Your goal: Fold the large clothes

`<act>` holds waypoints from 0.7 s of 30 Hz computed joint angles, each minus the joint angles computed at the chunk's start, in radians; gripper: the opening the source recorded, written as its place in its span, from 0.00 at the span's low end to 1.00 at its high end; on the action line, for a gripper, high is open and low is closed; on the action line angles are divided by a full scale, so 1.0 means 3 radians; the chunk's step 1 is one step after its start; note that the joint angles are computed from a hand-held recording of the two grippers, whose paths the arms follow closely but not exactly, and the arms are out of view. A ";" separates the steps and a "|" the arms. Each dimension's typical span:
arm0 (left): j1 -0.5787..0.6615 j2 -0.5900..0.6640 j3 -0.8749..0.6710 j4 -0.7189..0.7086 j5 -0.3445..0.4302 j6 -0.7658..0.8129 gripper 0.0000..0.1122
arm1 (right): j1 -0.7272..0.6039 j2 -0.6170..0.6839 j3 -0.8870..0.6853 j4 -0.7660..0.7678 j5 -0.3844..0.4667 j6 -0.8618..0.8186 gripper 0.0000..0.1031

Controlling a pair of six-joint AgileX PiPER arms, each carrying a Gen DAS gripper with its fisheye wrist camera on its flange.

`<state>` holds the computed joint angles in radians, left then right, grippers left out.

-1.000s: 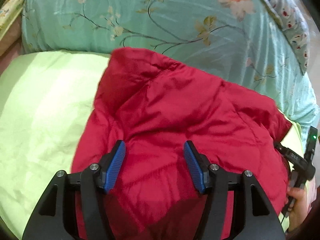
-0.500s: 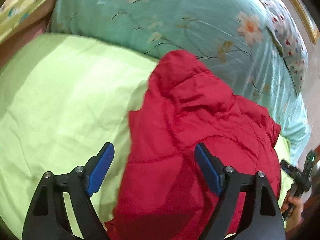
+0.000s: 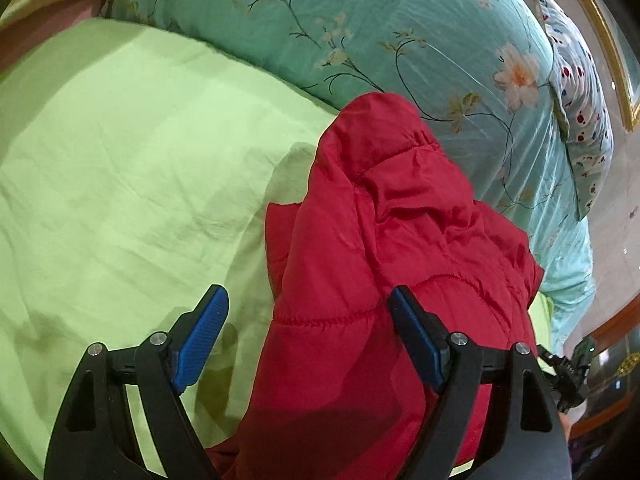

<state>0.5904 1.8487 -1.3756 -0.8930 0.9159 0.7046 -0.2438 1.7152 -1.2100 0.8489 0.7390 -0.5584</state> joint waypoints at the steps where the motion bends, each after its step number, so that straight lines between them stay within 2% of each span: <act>1: 0.0000 0.0016 -0.0022 -0.0009 0.0027 -0.0023 0.74 | -0.0020 0.0039 -0.0021 0.0066 0.0063 -0.0028 0.84; 5: 0.0026 0.0142 -0.0100 -0.0173 0.0220 0.0019 0.75 | -0.0055 0.0265 -0.0149 0.0334 0.0320 -0.0147 0.89; 9: -0.0020 0.0350 -0.0210 -0.0297 0.0457 0.0034 0.81 | -0.0075 0.0527 -0.0250 0.0574 0.0525 -0.0235 0.92; 12: -0.0047 0.0436 -0.0226 -0.0403 0.0595 0.0061 0.81 | -0.0053 0.0671 -0.0286 0.0793 0.0682 -0.0345 0.92; 14: -0.0076 0.0372 -0.0154 -0.0417 0.0524 0.0122 0.80 | -0.0003 0.0680 -0.0291 0.0825 0.0729 -0.0385 0.88; 15: -0.0074 0.0338 -0.0125 -0.0434 0.0518 0.0158 0.72 | 0.0030 0.0659 -0.0283 0.0793 0.0697 -0.0383 0.84; 17: -0.0060 0.0277 -0.0054 -0.0493 0.0530 0.0249 0.62 | 0.0044 0.0616 -0.0258 0.0775 0.0684 -0.0407 0.73; 19: -0.0035 0.0184 0.0018 -0.0514 0.0561 0.0332 0.53 | 0.0018 0.0587 -0.0239 0.0817 0.0734 -0.0440 0.56; 21: -0.0021 0.0103 0.0060 -0.0511 0.0590 0.0345 0.46 | -0.0001 0.0514 -0.0178 0.0837 0.0762 -0.0475 0.47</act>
<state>0.5840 1.8795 -1.3576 -1.0464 1.0928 0.8079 -0.2441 1.8693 -1.2634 1.1000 0.9677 -0.7009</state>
